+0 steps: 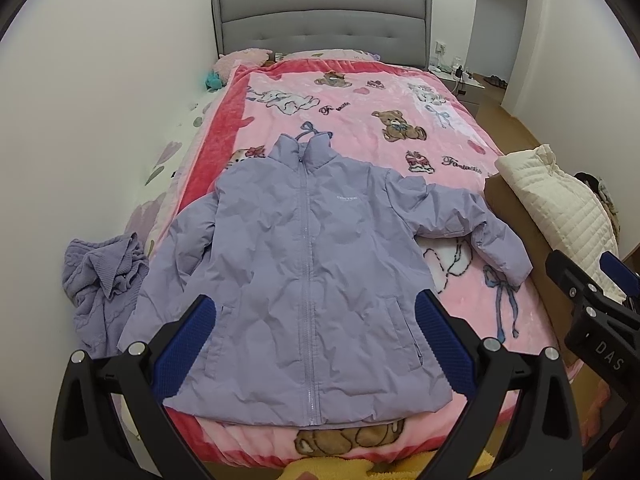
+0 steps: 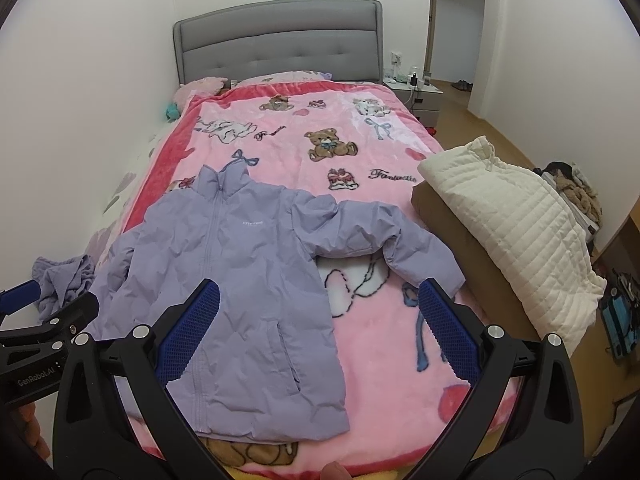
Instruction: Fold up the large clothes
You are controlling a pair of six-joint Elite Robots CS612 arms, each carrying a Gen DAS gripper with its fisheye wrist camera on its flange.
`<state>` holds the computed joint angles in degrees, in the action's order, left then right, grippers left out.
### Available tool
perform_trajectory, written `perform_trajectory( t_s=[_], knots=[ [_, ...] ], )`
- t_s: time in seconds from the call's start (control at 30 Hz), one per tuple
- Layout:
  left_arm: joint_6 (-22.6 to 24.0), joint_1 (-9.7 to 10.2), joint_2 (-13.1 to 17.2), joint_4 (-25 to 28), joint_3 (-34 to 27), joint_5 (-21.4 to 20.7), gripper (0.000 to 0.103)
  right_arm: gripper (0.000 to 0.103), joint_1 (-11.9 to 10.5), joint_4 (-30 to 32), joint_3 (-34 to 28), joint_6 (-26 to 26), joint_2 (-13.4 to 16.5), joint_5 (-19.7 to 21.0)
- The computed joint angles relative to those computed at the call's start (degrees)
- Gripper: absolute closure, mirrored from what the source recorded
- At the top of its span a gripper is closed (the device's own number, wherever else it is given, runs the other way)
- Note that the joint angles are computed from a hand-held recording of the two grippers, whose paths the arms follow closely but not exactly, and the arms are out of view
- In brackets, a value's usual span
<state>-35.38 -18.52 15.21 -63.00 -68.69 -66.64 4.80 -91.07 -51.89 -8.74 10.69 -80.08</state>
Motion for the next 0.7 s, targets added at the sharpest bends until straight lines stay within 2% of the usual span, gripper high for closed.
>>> perform_trajectory(
  t_s=[0.3,0.7],
  knots=[
    [0.69,0.28,-0.27,-0.43,0.29,0.15,0.005,0.008,0.18,-0.89,2.07,0.16,-0.84,0.01],
    [0.92,0.30,-0.44,-0.99,0.96,0.26,0.005,0.008,0.16,-0.81,1.76,-0.10,-0.68,0.14]
  ],
)
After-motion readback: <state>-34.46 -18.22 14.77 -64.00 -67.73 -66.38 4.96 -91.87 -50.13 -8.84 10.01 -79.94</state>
